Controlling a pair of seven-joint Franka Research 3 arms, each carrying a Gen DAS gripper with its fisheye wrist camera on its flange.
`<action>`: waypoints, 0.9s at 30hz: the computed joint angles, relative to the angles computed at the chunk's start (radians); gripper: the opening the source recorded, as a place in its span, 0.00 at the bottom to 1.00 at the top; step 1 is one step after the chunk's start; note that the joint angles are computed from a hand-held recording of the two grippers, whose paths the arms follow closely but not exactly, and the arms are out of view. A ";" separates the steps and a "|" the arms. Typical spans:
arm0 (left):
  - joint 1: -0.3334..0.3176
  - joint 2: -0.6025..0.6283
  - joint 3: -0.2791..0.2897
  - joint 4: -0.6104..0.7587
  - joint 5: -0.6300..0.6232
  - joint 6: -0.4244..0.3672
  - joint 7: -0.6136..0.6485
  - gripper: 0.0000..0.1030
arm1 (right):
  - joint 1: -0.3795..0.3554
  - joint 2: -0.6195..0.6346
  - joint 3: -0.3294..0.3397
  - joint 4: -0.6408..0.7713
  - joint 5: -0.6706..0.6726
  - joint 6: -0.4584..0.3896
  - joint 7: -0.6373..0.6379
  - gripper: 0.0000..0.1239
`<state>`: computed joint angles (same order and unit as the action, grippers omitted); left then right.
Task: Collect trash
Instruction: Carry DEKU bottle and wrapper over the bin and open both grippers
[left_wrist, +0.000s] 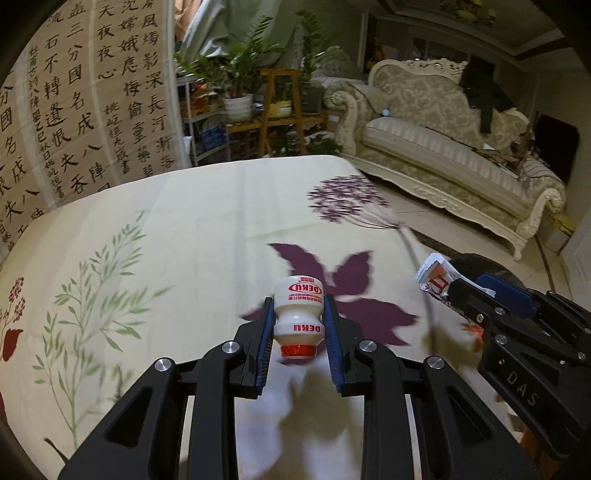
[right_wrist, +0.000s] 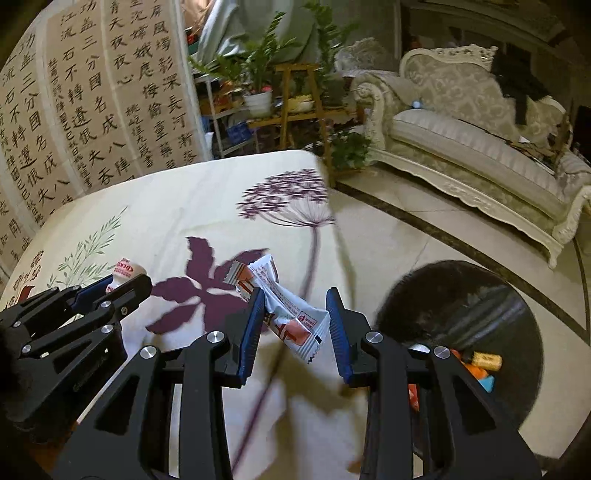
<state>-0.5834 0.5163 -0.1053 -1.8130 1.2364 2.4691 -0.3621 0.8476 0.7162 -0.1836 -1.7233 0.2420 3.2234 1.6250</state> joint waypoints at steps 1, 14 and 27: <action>-0.003 0.003 -0.002 0.006 0.003 0.003 0.000 0.26 | 0.003 -0.015 -0.008 -0.029 0.006 0.016 0.004 0.27; -0.096 0.163 0.016 0.250 -0.047 0.038 0.141 0.26 | 0.059 -0.106 -0.132 -0.258 0.224 0.137 -0.058 0.27; -0.179 0.393 0.081 0.589 -0.250 0.053 0.420 0.26 | 0.035 -0.081 -0.171 -0.267 0.393 0.147 -0.121 0.27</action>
